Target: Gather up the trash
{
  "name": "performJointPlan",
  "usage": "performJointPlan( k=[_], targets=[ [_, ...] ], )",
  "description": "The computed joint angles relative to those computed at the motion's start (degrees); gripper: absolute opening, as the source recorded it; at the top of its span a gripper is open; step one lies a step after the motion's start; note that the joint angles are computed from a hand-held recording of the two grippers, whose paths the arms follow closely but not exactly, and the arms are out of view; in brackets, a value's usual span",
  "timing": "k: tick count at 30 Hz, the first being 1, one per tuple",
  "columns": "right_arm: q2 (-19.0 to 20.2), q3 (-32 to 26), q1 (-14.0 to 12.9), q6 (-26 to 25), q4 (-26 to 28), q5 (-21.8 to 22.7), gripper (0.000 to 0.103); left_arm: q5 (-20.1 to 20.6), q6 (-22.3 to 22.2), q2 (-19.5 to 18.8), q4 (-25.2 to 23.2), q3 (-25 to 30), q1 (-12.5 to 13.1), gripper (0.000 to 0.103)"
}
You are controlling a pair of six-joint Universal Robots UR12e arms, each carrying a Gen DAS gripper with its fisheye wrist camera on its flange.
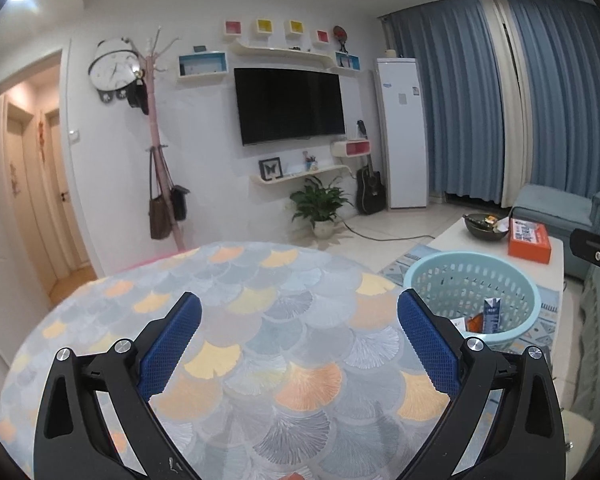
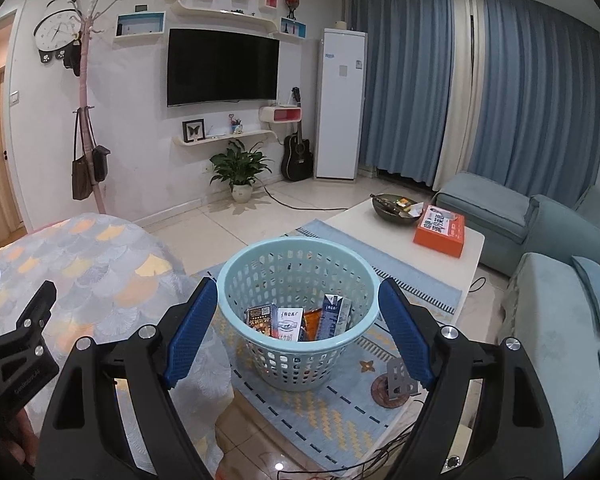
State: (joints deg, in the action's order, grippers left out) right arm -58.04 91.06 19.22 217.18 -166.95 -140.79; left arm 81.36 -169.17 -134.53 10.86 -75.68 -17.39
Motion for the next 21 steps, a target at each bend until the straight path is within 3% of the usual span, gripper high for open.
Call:
performJointPlan(
  k=[3,21],
  targets=[
    [-0.10,0.12,-0.29,-0.87,-0.24,1.90,0.078,-0.01,-0.14,0.04,0.00,-0.08,-0.01,0.096],
    [-0.16,0.10,-0.41,-2.51,-0.43,3.22,0.078,-1.32,0.41,0.21,-0.49,-0.02,0.26,0.096]
  ],
)
